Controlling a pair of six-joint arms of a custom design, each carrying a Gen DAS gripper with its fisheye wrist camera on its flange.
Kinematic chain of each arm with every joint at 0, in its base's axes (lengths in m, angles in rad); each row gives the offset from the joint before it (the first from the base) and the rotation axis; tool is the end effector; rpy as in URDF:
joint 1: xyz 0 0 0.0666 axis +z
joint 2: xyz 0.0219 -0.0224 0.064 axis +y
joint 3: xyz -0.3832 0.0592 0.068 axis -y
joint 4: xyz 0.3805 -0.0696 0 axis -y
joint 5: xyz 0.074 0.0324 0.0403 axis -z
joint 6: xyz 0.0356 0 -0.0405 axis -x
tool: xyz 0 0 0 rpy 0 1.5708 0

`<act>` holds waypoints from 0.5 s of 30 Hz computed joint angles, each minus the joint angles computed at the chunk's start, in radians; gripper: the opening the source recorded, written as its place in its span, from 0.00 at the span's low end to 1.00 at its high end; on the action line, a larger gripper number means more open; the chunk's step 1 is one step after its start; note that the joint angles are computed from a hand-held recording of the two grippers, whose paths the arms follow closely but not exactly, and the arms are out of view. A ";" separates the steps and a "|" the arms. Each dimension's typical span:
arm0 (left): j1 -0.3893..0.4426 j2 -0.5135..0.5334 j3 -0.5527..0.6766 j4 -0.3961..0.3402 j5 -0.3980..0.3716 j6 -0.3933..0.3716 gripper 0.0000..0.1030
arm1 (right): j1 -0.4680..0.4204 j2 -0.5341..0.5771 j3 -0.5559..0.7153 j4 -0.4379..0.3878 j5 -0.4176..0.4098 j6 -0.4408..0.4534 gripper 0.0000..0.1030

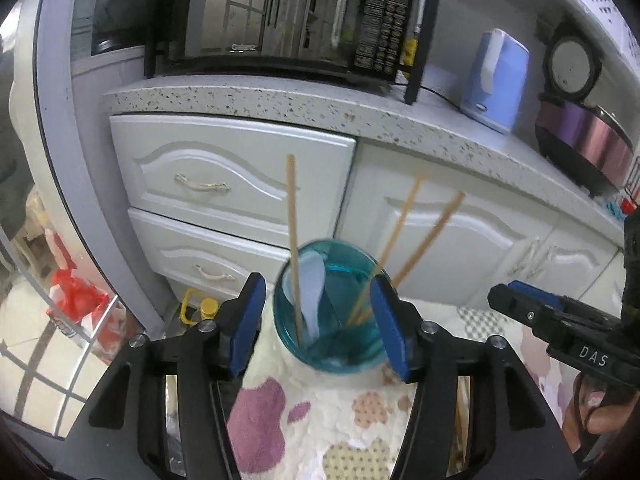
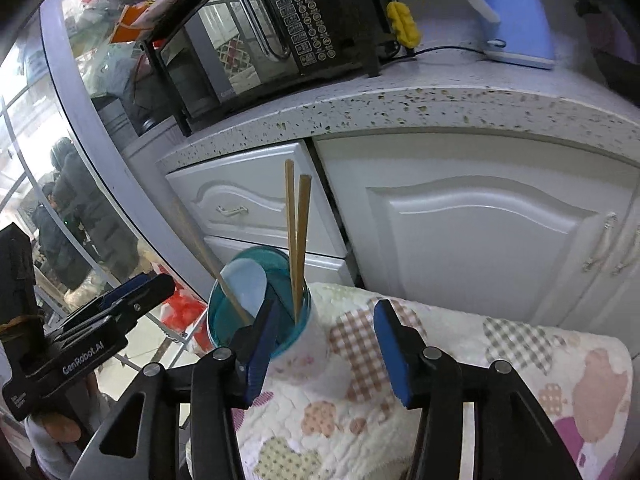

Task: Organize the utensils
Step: 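Open both grippers and withdraw them from the cup toward the table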

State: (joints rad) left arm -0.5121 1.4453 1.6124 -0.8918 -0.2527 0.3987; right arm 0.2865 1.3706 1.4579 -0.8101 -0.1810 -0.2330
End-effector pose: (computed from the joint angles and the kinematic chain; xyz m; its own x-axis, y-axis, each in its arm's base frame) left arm 0.4380 -0.2365 0.5105 -0.6534 -0.0639 -0.7543 0.0625 0.9885 -0.1379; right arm 0.4520 0.1394 0.4806 -0.7115 0.0272 -0.7022 -0.2500 0.9241 0.2890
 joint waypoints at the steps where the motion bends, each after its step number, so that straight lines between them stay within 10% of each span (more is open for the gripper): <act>1: -0.011 -0.005 -0.005 -0.005 -0.008 0.003 0.53 | 0.002 -0.014 -0.014 -0.001 0.010 0.003 0.46; 15: -0.136 -0.032 -0.052 -0.028 -0.036 0.035 0.55 | -0.005 -0.212 -0.178 -0.033 0.145 0.053 0.57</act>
